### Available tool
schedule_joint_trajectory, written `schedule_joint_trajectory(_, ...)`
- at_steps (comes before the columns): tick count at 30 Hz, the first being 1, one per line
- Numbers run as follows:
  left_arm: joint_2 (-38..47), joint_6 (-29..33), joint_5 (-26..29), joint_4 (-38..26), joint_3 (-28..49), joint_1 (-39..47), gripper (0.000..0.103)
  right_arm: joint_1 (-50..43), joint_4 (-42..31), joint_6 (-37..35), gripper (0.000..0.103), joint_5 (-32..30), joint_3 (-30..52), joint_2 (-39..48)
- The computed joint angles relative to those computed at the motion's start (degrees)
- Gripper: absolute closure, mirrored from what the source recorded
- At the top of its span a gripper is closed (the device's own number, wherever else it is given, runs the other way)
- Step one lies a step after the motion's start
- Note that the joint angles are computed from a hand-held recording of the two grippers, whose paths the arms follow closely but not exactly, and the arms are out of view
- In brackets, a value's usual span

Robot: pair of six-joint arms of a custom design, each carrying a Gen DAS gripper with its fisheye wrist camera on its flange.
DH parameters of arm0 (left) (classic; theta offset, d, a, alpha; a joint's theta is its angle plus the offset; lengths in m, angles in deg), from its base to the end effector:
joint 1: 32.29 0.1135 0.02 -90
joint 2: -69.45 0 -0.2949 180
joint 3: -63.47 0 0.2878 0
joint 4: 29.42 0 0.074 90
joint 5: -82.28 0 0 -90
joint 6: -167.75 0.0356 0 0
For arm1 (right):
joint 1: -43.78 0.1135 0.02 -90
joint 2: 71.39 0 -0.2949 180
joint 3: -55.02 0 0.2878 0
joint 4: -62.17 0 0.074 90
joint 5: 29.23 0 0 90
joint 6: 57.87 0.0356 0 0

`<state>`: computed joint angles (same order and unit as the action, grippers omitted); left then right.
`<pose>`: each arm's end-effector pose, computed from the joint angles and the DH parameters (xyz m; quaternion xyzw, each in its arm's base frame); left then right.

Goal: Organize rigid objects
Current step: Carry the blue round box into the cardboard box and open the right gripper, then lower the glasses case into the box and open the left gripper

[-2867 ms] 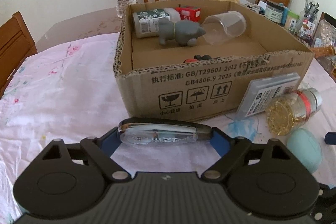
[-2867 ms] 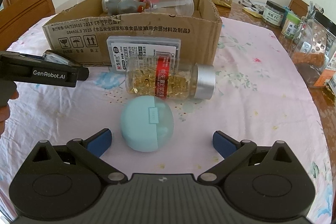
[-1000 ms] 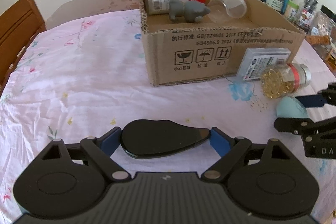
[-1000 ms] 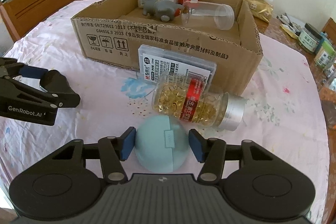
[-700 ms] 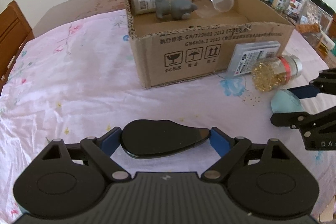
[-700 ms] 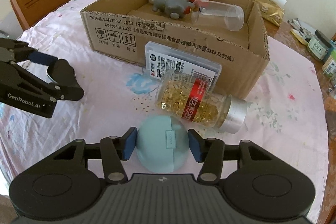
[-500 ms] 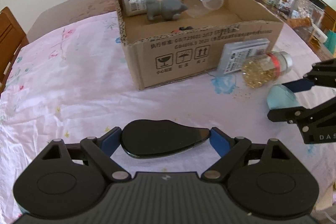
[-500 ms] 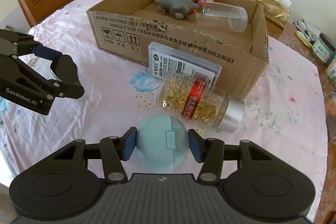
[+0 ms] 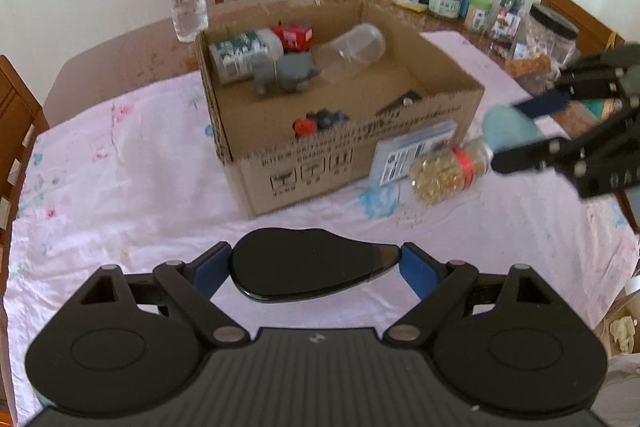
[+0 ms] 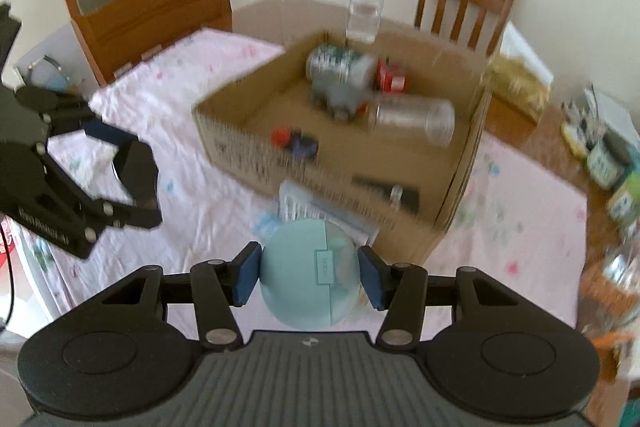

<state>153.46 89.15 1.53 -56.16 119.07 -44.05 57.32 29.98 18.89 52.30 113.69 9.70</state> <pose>0.2972 -0.0677 0.1803 0.2146 0.9268 -0.0779 0.2982 0.2940 0.0762 0.2060 -0.2419 0.9191 0.0711 0.3029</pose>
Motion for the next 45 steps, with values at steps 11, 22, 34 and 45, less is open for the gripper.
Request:
schedule_joint_trajectory(11, -2.98, -6.24, -5.22, 0.87, -0.40, -1.60, 0.014, -3.29, 1.67, -5.91, 0.045, -4.50, 14.94, 14.17)
schedule_joint_trajectory(22, -5.05, -14.32, -13.77, -0.62, -0.33, -4.82, 0.014, -2.80, 2.52, -9.06, 0.044, -5.71, 27.03, 31.60)
schedule_joint_trajectory(34, -2.97, -14.04, -15.36, -0.53, 3.07, -6.13, 0.014, -4.39, 3.32, -4.98, 0.000, -6.75, 24.05, 25.53)
schedule_joint_trajectory(45, 8.80, -7.67, -10.66, 3.46, 13.69, -4.34, 0.014, -4.45, 4.60, 5.64, 0.000, 0.61, 9.40, 10.40)
